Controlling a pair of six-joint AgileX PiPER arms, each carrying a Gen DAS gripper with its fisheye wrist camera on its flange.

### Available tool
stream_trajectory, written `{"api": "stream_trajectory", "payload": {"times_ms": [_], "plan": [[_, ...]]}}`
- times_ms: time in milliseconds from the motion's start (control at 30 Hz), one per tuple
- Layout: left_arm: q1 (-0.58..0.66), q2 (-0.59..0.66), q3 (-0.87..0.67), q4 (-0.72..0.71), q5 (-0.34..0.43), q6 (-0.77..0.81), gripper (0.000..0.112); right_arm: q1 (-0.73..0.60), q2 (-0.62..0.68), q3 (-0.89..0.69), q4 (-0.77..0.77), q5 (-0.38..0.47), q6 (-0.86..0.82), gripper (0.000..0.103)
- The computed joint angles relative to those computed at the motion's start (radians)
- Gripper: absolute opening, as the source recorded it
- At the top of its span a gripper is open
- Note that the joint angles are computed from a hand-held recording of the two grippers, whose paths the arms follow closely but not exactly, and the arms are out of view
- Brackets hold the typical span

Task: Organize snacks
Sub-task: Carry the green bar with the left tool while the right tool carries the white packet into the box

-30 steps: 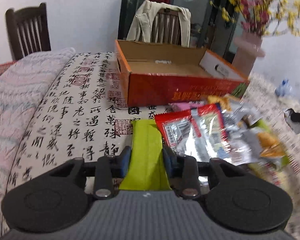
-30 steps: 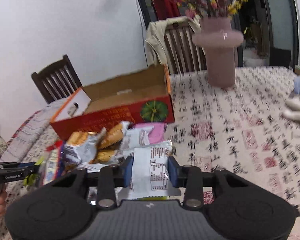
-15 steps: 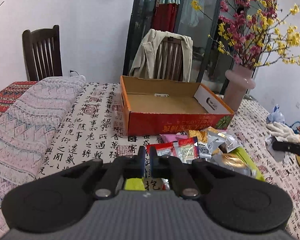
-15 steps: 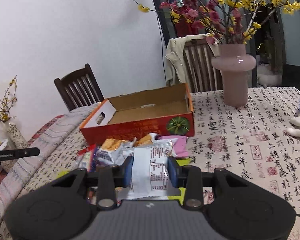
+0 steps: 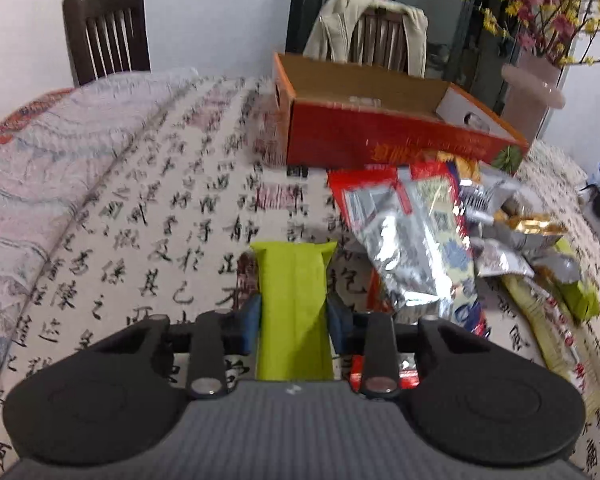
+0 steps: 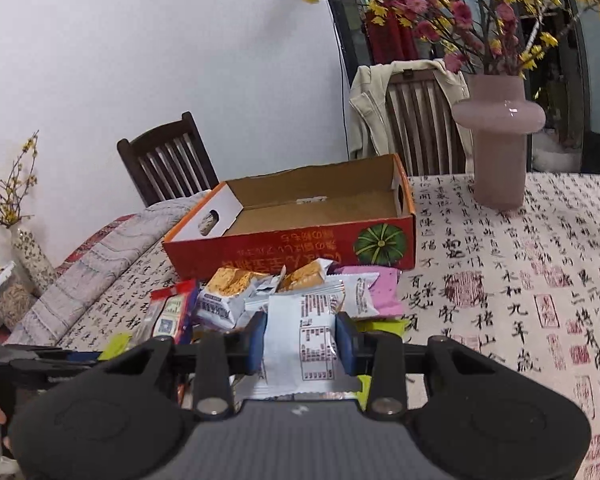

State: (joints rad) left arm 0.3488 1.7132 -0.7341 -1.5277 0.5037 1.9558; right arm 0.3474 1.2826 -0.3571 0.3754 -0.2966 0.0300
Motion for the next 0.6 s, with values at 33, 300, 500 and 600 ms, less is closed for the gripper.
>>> {"api": "stream_trajectory", "payload": {"times_ms": [33,300,500,600], "plan": [[0.004,-0.014,0.000,-0.020,0.012,0.019,0.034,-0.010,0.010,-0.006,-0.032,-0.004,0.024,0.036],[-0.056,-0.010,-0.285,0.119,0.108,-0.325,0.034,-0.140,0.098,-0.147,-0.289,-0.014,0.205,0.036],[-0.261,0.249,-0.754,0.432,0.003,-0.849,0.035,-0.257,0.289,-0.479,-0.734,0.064,0.616,0.036],[-0.332,0.447,-1.039,0.683,-0.004,-1.149,0.035,-0.284,0.478,-0.735,-1.034,0.170,0.895,0.036]]}}
